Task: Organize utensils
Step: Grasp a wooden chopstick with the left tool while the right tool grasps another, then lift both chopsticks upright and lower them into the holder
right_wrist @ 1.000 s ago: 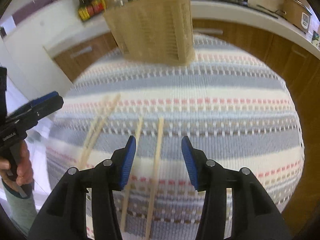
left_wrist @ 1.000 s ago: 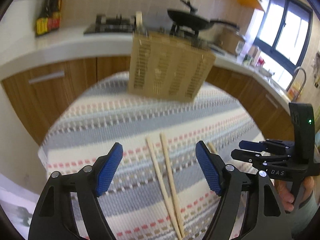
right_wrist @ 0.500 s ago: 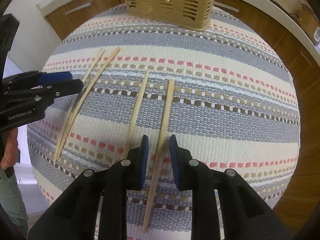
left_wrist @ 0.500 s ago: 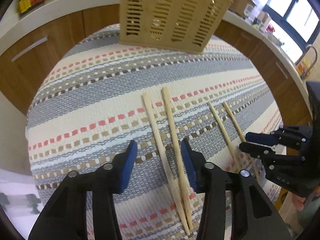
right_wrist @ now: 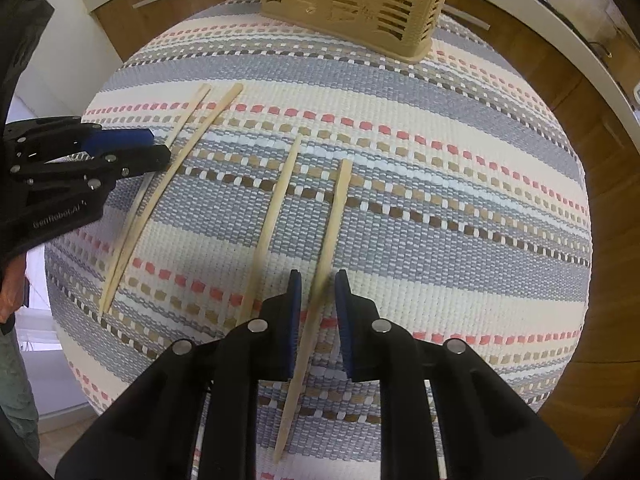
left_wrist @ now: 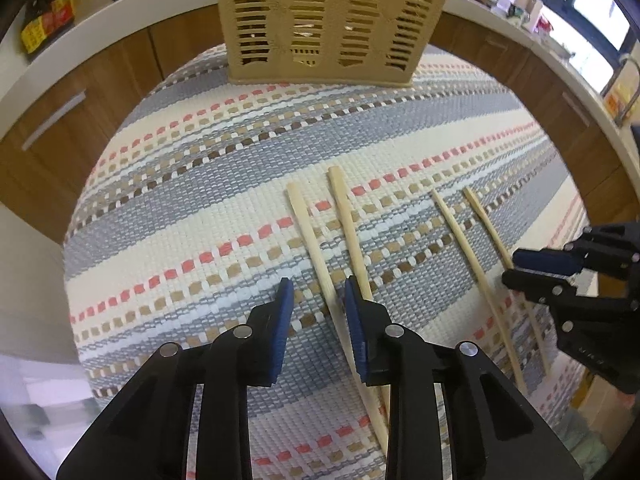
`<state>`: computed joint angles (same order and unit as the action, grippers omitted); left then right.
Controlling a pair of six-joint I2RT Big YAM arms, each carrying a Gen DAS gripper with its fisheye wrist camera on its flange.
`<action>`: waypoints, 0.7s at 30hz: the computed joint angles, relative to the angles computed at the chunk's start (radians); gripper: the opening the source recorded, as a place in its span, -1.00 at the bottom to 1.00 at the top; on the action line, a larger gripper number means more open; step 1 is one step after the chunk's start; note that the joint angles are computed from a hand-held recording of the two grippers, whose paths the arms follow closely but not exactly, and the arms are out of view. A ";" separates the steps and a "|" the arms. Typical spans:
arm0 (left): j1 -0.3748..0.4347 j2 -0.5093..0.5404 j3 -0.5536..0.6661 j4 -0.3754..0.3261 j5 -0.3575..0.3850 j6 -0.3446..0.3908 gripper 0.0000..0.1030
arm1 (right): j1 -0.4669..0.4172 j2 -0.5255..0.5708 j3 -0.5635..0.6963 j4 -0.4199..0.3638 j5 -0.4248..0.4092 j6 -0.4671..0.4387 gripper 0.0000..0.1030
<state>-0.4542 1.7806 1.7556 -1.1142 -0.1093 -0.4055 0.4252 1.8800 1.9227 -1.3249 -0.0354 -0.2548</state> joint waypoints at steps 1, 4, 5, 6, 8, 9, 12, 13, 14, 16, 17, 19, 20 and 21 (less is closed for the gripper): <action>-0.006 0.014 0.021 -0.020 -0.013 0.008 -0.51 | -0.002 0.004 0.011 -0.016 0.001 -0.006 -0.71; -0.024 0.051 0.079 -0.084 -0.059 0.036 -0.53 | 0.002 0.033 0.058 -0.059 0.010 -0.025 -0.72; -0.030 0.061 0.096 -0.100 -0.071 0.040 -0.54 | 0.004 0.039 0.068 -0.064 0.016 -0.039 -0.74; -0.035 0.068 0.106 -0.112 -0.083 0.045 -0.56 | 0.006 0.039 0.068 -0.064 0.016 -0.046 -0.77; -0.048 0.084 0.131 -0.129 -0.104 0.051 -0.70 | 0.011 0.037 0.065 -0.062 0.013 -0.055 -0.88; -0.052 0.086 0.132 -0.125 -0.100 0.052 -0.85 | 0.015 0.031 0.054 -0.052 0.014 -0.055 -0.91; -0.066 0.093 0.141 -0.124 -0.127 0.045 -0.93 | 0.014 0.017 0.030 -0.025 -0.022 -0.068 -0.92; -0.065 0.087 0.128 -0.100 -0.127 0.028 -0.93 | 0.013 0.013 0.019 -0.018 -0.031 -0.069 -0.92; -0.066 0.081 0.119 -0.088 -0.126 0.013 -0.93 | 0.009 0.013 0.021 -0.019 -0.044 -0.070 -0.92; -0.066 0.067 0.100 -0.055 -0.133 -0.008 -0.93 | 0.001 0.010 0.019 -0.013 -0.065 -0.069 -0.92; -0.066 0.054 0.086 -0.028 -0.132 -0.011 -0.93 | -0.003 0.006 0.016 -0.005 -0.071 -0.068 -0.92; -0.066 0.039 0.078 -0.007 -0.133 -0.026 -0.93 | -0.016 0.001 0.023 0.001 -0.088 -0.070 -0.92; -0.068 0.027 0.073 0.014 -0.140 -0.027 -0.93 | -0.021 -0.001 0.030 0.005 -0.101 -0.069 -0.92; -0.069 0.016 0.067 0.028 -0.142 -0.025 -0.93 | -0.033 0.000 0.044 0.002 -0.112 -0.078 -0.92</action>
